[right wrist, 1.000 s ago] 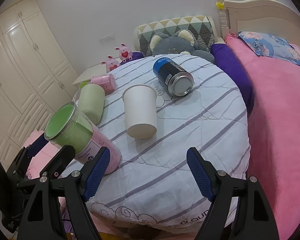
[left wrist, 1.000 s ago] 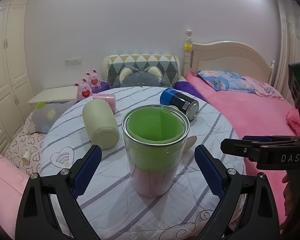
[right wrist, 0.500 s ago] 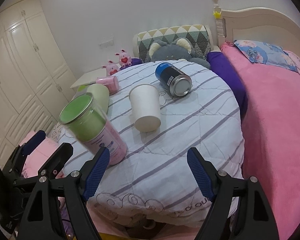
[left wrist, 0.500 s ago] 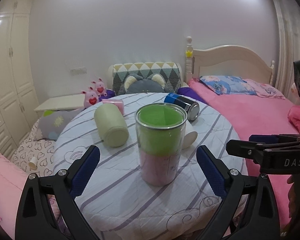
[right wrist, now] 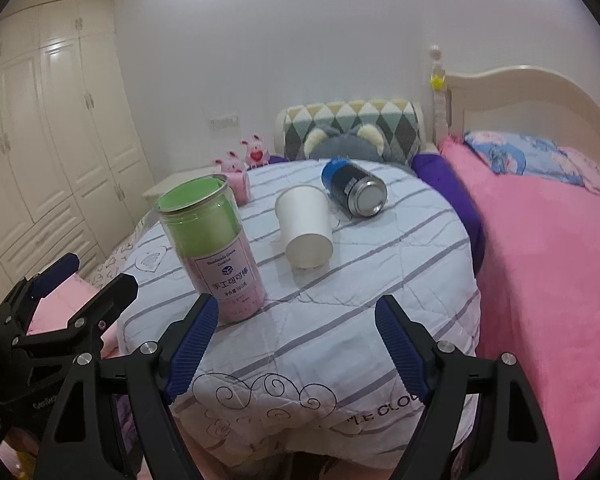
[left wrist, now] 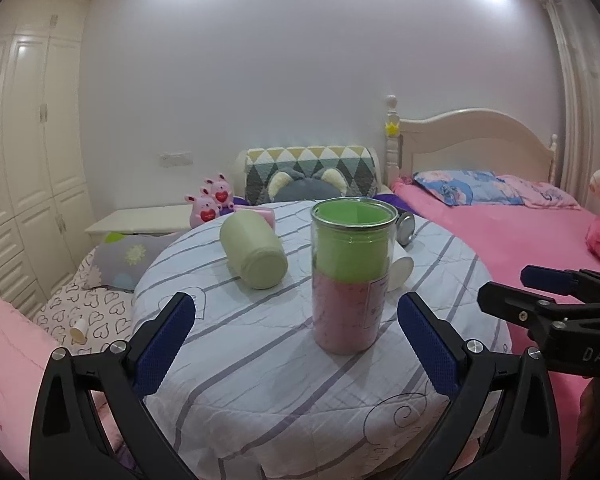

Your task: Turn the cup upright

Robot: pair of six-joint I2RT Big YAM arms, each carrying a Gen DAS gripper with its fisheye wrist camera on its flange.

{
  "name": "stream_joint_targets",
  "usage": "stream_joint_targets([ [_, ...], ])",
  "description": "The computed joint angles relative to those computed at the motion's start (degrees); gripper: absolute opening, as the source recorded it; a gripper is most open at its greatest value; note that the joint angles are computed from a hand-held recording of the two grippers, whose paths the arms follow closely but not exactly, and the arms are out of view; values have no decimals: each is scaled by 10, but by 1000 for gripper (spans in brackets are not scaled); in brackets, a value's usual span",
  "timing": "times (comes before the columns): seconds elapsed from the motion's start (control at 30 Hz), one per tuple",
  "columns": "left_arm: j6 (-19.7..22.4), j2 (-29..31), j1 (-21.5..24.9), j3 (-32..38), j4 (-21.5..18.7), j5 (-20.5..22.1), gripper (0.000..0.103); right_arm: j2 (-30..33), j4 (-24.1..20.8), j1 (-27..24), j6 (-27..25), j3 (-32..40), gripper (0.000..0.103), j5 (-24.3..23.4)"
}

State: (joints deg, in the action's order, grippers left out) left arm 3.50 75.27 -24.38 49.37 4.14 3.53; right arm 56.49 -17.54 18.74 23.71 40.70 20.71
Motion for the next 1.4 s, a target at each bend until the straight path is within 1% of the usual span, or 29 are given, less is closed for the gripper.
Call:
stream_joint_targets([
  [0.23, -3, 1, 6, -26, 64, 6, 103, -7, 84, 18, -25, -35, 82, 38],
  [0.3, -3, 2, 8, -30, 76, 11, 103, -7, 111, 23, -32, -45, 82, 46],
  [0.5, 1, 6, 7, -31, 81, 10, 103, -4, 164, 36, -52, -66, 82, 74],
  [0.57, 3, 7, 6, -34, 89, 9, 103, -7, 183, 41, -61, -74, 82, 84],
  [0.67, 4, 8, 5, -36, 95, 10, 103, -7, 204, 52, -78, -81, 82, 112],
  [0.8, 5, 7, 2, -40, 102, 11, 103, -5, 218, 56, -82, -85, 82, 117],
  [0.93, 11, 6, -1, -47, 119, 4, 103, -2, 228, 61, -80, -91, 82, 123],
  [1.0, 15, 5, -3, -51, 125, 2, 103, 1, 244, 62, -84, -96, 82, 129],
  [1.1, 18, 4, -5, -58, 136, 2, 103, 0, 258, 66, -80, -103, 82, 133],
  [1.4, 9, -3, -3, -66, 144, 10, 103, -4, 260, 80, -85, -109, 82, 154],
])
